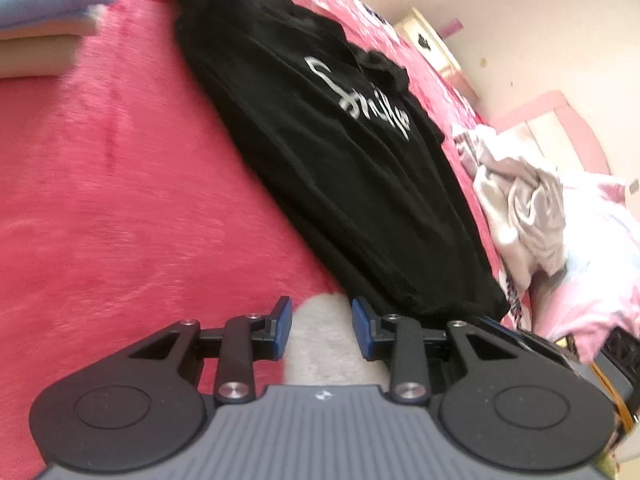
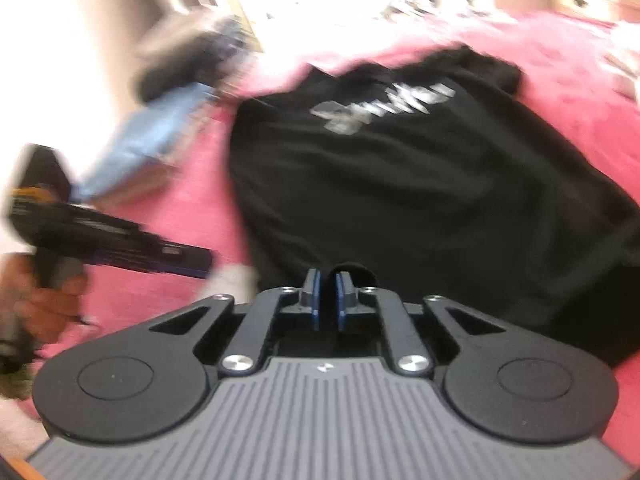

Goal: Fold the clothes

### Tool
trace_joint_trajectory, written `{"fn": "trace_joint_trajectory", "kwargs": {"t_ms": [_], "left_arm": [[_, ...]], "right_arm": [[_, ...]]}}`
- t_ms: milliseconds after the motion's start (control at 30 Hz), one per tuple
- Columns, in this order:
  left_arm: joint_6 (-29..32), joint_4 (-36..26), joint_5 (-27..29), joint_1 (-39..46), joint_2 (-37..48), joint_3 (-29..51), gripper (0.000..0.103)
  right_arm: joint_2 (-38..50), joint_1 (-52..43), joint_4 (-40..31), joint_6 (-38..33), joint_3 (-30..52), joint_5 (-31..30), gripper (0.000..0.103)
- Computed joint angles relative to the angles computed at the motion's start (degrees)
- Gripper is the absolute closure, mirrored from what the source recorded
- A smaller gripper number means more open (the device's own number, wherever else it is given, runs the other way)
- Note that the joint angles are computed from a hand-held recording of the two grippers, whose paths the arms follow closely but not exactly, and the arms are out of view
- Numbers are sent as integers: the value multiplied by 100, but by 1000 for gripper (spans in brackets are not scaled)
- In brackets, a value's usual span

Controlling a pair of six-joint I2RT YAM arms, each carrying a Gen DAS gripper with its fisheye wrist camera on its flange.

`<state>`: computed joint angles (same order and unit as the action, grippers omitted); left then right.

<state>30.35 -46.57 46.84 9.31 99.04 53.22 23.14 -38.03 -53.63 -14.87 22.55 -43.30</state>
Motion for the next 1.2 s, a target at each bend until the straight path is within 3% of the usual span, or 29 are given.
{"fn": "trace_joint_trajectory", "kwargs": {"t_ms": [67, 100, 267, 433, 533, 667, 700, 800, 867, 933, 1000, 1033, 1067, 1133, 1200], "left_arm": [[233, -305, 25, 273, 46, 156, 68], [373, -445, 49, 414, 76, 227, 68], [695, -976, 105, 891, 477, 658, 67], [612, -1016, 238, 904, 776, 814, 67], [534, -901, 277, 764, 792, 748, 67], [509, -819, 333, 563, 744, 620, 67], [475, -772, 319, 509, 725, 581, 67], [483, -686, 255, 445, 603, 410, 67], [483, -669, 235, 430, 568, 355, 67], [480, -663, 222, 439, 559, 335, 66], [478, -661, 209, 452, 554, 322, 66], [477, -660, 203, 458, 552, 315, 66], [476, -659, 196, 465, 550, 309, 66], [439, -658, 227, 483, 591, 347, 66], [361, -659, 281, 480, 674, 416, 65]], "right_arm": [[-39, -251, -630, -583, 233, -962, 98], [-143, 45, -731, -503, 303, -1045, 98], [-778, 2653, -59, 1438, 142, -117, 98], [-769, 3898, 81, 2096, 150, 255, 98], [-863, 4592, 48, 2426, 236, 1111, 97], [-926, 6093, -57, 3094, 324, 3942, 92], [-815, 6337, -43, 3136, 308, 4385, 92], [-383, 7154, 297, 3178, 173, 5217, 84], [132, 7636, 704, 3077, 74, 5569, 63], [890, 7916, 1213, 2830, 7, 5831, 60], [1746, 7836, 1667, 2584, -43, 5973, 62], [2018, 7741, 1778, 2562, -52, 5974, 69], [2098, 7549, 1853, 2599, -80, 5892, 86], [1673, 7006, 1663, 2797, -65, 5526, 98], [677, 6055, 1210, 2910, -58, 4719, 99]]}}
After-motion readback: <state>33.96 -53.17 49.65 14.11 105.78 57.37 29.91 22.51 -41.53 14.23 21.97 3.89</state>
